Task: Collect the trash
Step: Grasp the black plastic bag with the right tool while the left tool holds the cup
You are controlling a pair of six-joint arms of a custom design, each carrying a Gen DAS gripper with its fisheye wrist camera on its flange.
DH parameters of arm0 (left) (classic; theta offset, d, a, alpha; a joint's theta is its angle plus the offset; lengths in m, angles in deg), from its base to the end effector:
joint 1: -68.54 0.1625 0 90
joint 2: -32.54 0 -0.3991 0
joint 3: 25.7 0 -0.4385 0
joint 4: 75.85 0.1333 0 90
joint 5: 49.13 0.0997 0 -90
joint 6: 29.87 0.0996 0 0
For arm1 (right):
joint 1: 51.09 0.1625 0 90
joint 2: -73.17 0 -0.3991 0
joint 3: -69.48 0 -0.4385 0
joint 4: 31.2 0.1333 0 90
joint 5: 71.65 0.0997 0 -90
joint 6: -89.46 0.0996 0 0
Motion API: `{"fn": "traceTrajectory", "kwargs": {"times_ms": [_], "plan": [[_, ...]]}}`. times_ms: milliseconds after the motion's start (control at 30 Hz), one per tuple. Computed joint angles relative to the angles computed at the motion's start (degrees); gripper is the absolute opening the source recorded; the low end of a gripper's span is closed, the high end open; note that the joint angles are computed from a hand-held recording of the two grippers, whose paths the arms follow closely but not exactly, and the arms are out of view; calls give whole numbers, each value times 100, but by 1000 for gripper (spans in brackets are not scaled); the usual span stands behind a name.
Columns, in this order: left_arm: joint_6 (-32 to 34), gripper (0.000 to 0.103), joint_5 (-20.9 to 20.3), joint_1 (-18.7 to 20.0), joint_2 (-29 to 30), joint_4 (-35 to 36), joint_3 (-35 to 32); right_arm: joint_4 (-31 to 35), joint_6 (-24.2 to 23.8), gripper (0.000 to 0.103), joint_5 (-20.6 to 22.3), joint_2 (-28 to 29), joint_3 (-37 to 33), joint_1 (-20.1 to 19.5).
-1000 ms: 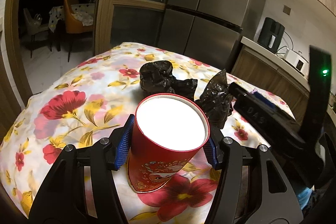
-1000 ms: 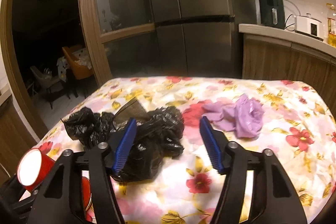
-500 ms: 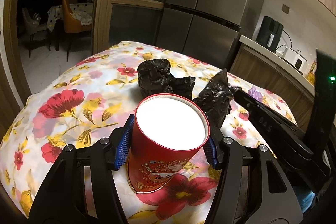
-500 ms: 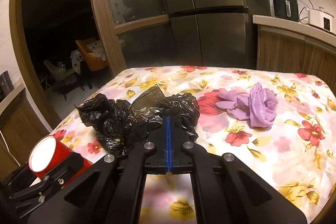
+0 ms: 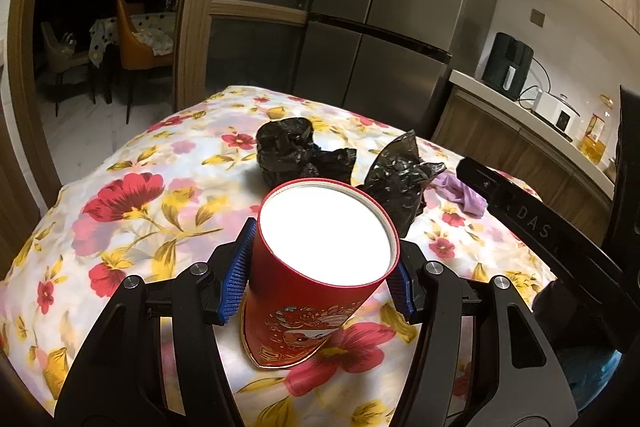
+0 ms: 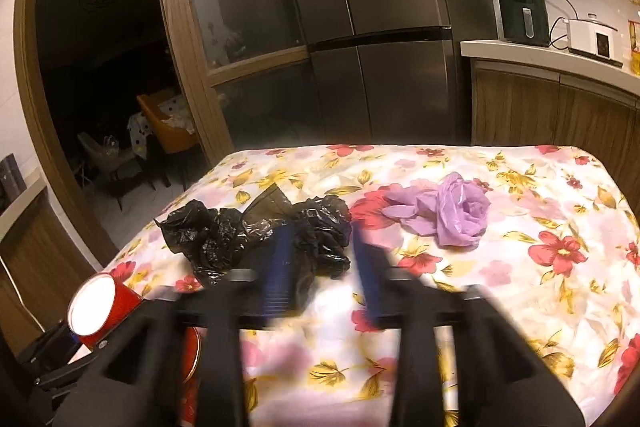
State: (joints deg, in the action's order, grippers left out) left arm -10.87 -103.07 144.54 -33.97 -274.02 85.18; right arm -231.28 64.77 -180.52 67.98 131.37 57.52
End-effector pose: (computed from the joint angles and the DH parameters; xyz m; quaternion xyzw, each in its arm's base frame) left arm 0.0438 -0.6177 0.2758 0.0725 0.8205 -0.4905 0.2844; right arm 0.3426 -0.7006 -0.1441 0.2567 -0.8464 0.4347 0.1698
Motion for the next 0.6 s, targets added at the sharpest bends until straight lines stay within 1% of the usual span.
{"fn": "traceTrajectory", "kwargs": {"times_ms": [33, 433, 467, 533, 567, 600], "plan": [[3, 58, 18, 6, -4, -17, 6, 61, 26, 53, 48, 7, -20, -10], [92, 57, -49, 115, 22, -30, -92, 920, 64, 53, -60, 600, -1079, -12], [86, 58, -54, 119, 24, -14, -103, 1003, 79, 50, -63, 631, -1134, -18], [57, 57, -88, 141, 27, 41, -130, 1259, 130, 32, -22, 659, -1207, -40], [48, 57, -94, 144, 24, 46, -126, 1356, 146, 26, 41, 645, -1197, -58], [34, 57, -105, 150, 26, 73, -138, 1380, 153, 14, 71, 623, -1164, -60]]}}
